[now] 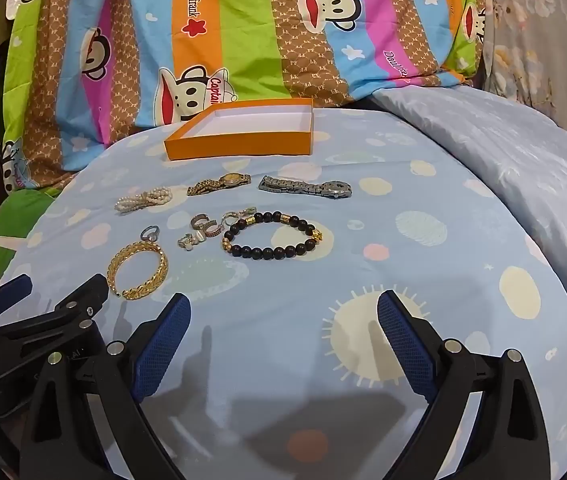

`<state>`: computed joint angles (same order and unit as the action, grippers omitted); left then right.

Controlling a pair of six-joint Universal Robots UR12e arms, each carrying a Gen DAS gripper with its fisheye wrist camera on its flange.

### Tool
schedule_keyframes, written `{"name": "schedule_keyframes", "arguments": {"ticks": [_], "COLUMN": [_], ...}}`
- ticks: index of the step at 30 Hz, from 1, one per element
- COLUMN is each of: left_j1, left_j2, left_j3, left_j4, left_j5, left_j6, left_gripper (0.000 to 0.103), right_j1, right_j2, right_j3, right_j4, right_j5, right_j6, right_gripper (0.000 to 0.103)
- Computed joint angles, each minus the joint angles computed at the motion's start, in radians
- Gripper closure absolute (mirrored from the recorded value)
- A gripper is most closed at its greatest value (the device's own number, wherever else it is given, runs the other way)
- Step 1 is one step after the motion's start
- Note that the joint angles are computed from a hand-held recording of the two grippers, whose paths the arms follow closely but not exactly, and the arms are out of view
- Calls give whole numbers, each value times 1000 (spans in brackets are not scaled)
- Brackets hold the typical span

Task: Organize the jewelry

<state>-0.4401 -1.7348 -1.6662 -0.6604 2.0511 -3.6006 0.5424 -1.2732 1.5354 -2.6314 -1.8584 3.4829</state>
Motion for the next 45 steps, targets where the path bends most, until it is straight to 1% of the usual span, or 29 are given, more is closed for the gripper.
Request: {"name": "schedule_keyframes", "arguments": {"ticks": [8,9,15,45], "left_j1": [0,-6,-9,-5], "left_j2": [3,-3,-3,1], "left_j3": [-2,7,7,-2], "left_j4": [4,-4,-3,9], "left_j5": [-4,-1,4,0], "left_j6": [-1,-5,-7,4], "left_gripper": [6,6,6,6], "right_j1": [-2,0,-2,-4], "right_j2": [-3,-1,-4,-6], "right_j3": [3,-1,2,7], "right_j4": [-2,4,2,-1], "right_j5": [4,2,5,10], "right_j6": [1,0,2,3], "right_gripper": [10,10,10,10]}}
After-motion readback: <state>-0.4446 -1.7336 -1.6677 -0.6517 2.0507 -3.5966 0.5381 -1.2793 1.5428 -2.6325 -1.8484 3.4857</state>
